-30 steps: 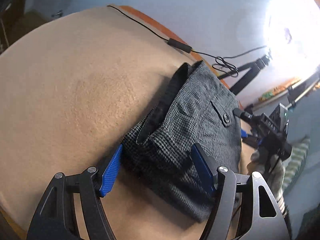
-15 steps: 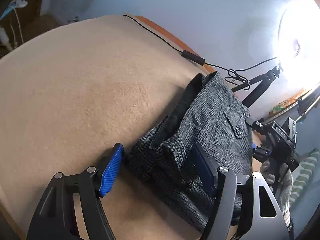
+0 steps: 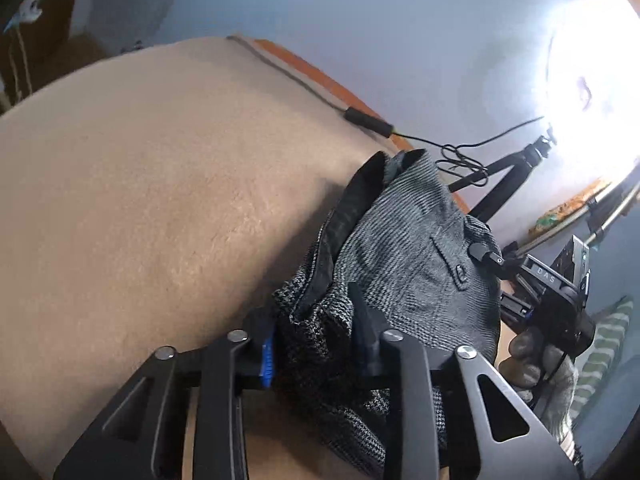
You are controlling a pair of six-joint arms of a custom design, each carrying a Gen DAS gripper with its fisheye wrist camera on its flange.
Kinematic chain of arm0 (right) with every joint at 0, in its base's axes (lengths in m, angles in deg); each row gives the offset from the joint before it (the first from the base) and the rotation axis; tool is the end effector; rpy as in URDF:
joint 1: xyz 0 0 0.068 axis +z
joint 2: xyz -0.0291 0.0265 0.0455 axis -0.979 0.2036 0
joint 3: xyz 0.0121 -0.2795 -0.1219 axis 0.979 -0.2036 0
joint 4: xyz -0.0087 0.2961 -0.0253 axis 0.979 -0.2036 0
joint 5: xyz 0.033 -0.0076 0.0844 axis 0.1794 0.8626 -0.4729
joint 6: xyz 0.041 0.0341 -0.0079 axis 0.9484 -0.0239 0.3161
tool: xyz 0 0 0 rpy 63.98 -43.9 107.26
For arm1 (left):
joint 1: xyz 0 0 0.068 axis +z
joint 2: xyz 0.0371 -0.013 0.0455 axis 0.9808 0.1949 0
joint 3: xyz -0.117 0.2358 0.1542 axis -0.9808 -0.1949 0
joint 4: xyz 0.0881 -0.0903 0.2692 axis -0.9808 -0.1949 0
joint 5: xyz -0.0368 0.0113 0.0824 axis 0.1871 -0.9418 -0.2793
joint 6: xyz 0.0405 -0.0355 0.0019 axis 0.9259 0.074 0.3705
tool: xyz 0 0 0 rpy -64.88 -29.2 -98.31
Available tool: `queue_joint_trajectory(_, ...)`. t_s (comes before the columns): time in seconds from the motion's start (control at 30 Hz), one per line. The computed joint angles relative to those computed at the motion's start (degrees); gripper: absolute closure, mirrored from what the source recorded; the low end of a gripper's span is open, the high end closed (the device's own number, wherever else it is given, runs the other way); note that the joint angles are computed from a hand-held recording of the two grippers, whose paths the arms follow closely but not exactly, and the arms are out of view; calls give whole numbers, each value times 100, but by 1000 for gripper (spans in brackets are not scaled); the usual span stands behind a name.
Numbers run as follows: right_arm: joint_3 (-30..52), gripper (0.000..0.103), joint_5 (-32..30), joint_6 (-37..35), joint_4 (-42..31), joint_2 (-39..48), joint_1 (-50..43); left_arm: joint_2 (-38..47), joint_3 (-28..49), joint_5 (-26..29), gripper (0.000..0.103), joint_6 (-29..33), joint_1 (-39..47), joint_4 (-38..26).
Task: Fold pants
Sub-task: 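Grasp the folded grey shorts' edges with both grippers, then lift the folded shorts with both grippers and carry them toward the blue cloth stack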
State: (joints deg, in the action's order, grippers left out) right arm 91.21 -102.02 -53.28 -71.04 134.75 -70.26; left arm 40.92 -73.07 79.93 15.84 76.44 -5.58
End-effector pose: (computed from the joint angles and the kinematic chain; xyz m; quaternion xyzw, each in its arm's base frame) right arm 0.3722 0.0719 0.0924 0.0334 0.9126 0.3425 0.2209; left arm 0.2073 -0.0162 0.1125 -0.2064 0.8984 -0.2116 0.3249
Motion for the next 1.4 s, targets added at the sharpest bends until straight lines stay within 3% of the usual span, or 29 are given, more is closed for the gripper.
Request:
queue_joint_trajectory(0.2, -109, 78, 301, -205, -168, -546, 140, -632, 15, -373, 82, 246, -350, -354)
queue_joint_trajectory(0.53, -281, 81, 976, -806, -785, -1746, 567, -1662, 9, -550, 86, 508, -769, -1111)
queue_joint_trajectory(0.73, -437, 82, 1079, -1025, -1100, -2460, 497, -2040, 161, -885, 86, 301, -1520, -1411)
queue_joint_trajectory(1.0, -638, 82, 975, -1543, -1834, -3432, -198, -1541, 682, -1450, 87, -141, -2955, -1107)
queue_joint_trajectory(1.4, -57, 83, -123, -3267, -3490, -4050, -2844, 336, 2211, -2053, 87, -325, -4694, -319)
